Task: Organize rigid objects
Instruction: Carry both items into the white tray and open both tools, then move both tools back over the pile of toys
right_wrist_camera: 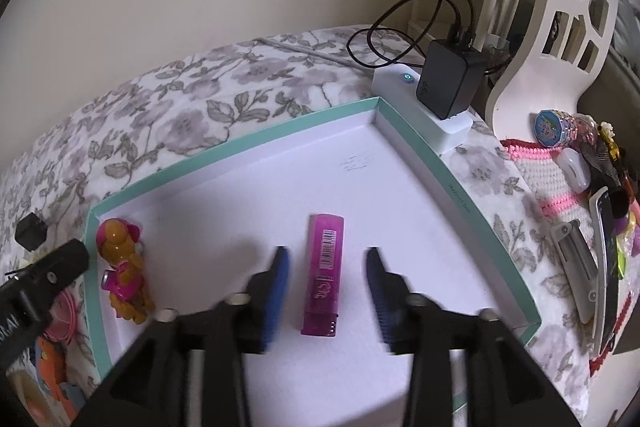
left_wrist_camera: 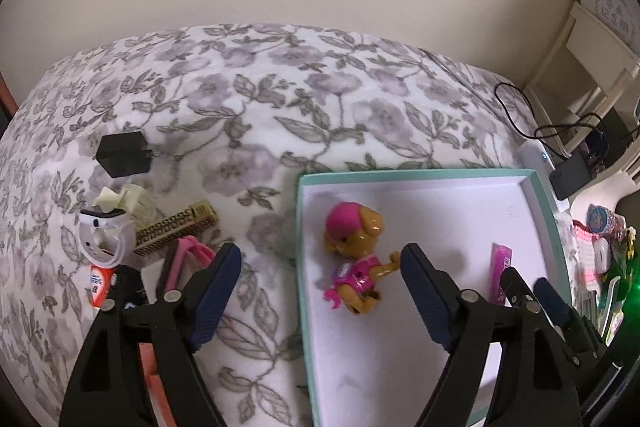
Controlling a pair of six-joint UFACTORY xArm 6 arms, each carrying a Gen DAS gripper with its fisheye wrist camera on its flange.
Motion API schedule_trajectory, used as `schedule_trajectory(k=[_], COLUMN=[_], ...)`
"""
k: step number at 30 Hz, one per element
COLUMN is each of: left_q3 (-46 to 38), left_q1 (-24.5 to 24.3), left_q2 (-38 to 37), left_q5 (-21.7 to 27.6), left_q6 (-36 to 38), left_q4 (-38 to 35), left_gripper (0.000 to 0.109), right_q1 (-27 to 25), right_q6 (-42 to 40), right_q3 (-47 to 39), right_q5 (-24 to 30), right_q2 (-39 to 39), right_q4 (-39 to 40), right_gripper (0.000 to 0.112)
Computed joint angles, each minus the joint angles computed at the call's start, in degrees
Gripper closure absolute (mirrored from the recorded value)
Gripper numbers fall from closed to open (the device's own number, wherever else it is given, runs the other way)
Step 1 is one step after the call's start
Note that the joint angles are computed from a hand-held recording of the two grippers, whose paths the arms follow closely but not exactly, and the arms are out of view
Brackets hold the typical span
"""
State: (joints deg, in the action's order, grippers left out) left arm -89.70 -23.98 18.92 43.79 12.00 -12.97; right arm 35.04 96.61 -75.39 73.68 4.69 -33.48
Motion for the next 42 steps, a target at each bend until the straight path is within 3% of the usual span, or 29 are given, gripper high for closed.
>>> schedule_trajectory(k=[5, 9, 13, 23, 28, 36, 38, 42], left_q3=[-1.19, -1.45, -1.97, -3.39, -3.51, -5.7, -5.23, -3.49], left_q1=[1.72, 2.76, 4.15, 7.31, 8.45, 11.33, 11.74, 12.38], left_q2=[0.68, 0.72, 0.8, 2.28, 2.71, 2.54, 1.19, -1.44], left_q5=[-0.12, -1.29, -2.19, -5.08, -6.18, -0.98, -0.87, -0.96], left_q6=[-1.16, -1.55, -2.21, -1.37, -0.62, 0.2, -0.03, -4.44], left_q4=[-1.4, -2.19, -3.41, -4.09, -5.04, -10.14, -7.76, 4.1], left_gripper=[0.025, 0.012, 0.012, 0.011, 0.011, 0.011, 0.011, 0.011], right_q1=[0.67, 1.12, 1.55, 2.54, 2.58, 4.19, 4.43, 4.79], right_q6=[-0.43, -1.24, -1.39, -1.17, 1.79, 0.89, 0.53, -1.39], right_q3=[-0.89, -1.83, -2.0, -3.18, -1.15, -4.02, -4.77, -7.83], right_q5=[1.31, 2.26, 2.15, 1.09, -2.08, -5.37, -8.26, -13.07], right_q2=[0.57, 1.33, 1.41, 2.03, 0.47, 1.65, 2.01, 4.26], right_q4=[-1.65, -2.58, -3.63, -6.14, -7.5, -10.4, -10.9, -10.49], right_gripper=[0.042, 0.031, 0.009, 0.009, 0.009, 0.009, 0.009, 0.009])
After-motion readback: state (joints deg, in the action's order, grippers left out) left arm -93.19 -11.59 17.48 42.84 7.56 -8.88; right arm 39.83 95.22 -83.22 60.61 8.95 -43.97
